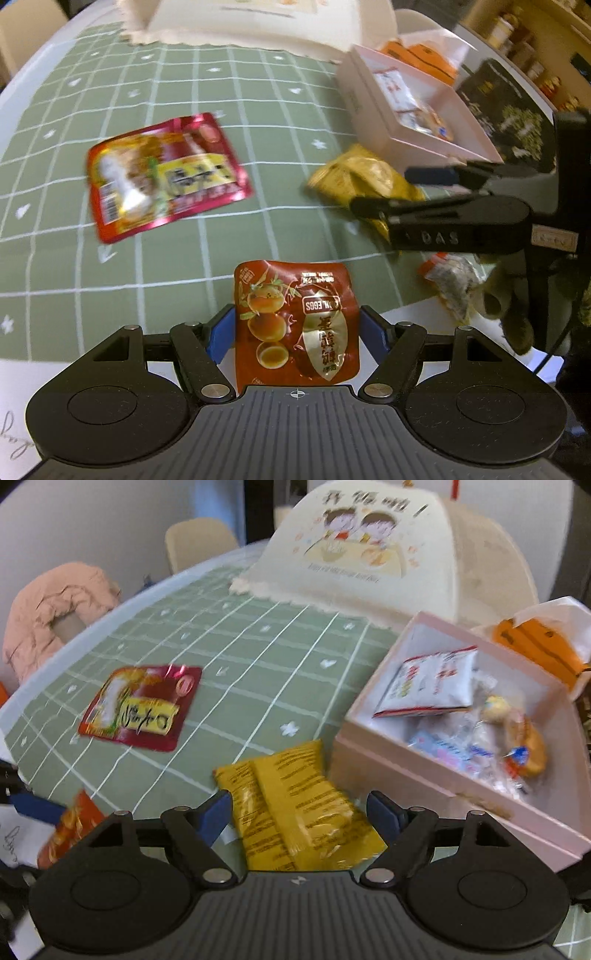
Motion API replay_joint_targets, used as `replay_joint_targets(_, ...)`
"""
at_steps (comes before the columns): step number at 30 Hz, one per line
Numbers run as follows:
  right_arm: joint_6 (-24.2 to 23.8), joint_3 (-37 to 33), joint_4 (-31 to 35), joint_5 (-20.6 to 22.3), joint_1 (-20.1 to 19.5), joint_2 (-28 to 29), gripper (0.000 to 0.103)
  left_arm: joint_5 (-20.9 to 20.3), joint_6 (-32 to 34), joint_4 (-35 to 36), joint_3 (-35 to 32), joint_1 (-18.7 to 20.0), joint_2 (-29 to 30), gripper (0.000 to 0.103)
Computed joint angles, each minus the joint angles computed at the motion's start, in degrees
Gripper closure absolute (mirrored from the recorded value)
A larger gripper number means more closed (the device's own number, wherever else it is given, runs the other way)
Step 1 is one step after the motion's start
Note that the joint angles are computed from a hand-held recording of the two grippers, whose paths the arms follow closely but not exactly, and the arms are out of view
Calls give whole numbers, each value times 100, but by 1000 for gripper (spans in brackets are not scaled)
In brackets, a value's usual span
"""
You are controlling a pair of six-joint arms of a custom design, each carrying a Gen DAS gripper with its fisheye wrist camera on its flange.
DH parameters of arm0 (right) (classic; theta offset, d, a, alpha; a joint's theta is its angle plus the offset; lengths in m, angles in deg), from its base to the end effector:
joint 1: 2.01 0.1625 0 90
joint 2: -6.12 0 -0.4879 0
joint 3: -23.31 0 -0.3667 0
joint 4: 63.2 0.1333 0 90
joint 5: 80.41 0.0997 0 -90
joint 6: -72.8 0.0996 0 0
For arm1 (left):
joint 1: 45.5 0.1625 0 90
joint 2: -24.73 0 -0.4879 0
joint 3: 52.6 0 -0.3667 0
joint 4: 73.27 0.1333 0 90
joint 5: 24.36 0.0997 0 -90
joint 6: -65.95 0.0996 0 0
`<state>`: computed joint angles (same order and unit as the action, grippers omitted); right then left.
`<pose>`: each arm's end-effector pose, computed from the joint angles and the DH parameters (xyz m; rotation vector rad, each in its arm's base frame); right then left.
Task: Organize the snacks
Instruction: 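Grasp the red cake packet with the left tool while the right tool holds the yellow bag, then carry both snacks over the pink box and open both tools to drop them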
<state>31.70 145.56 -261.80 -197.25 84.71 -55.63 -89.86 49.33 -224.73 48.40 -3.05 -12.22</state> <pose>0.0570 -0.5484 0.2880 0.5149 -2.2605 0.7449 -0.3587 -0.5648 0.0310 0.7446 2.6407 -0.2639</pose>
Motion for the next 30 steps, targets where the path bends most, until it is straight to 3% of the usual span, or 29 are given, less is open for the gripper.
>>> replay_joint_targets(4, 73, -12, 765, 406, 15, -234, 23, 21, -149, -1, 94, 21, -101, 27)
replay_joint_targets(10, 650, -474, 904, -60, 174, 189, 23, 7, -323, -7, 198, 12, -146, 27)
replay_joint_targets(14, 468, -631, 915, -374, 243, 401, 23, 59, -384, 131, 203, -68, -154, 27)
replay_joint_targets(16, 345, -545, 889, -349, 238, 334, 36, 34, -332, 170, 180, -115, -128, 27)
replay_joint_targets(22, 428, -6, 1079, -240, 263, -439, 44, -282, 15, 290, -61, -209, 4, 27)
replay_joint_targets(26, 282, 246, 706, -84, 473, -1304, 45, -670, 705, -84, -492, -322, 45, 27)
replay_joint_targets(30, -193, -21, -433, -237, 903, -1620, 44, -762, 1516, -826, -1376, -393, 409, 27)
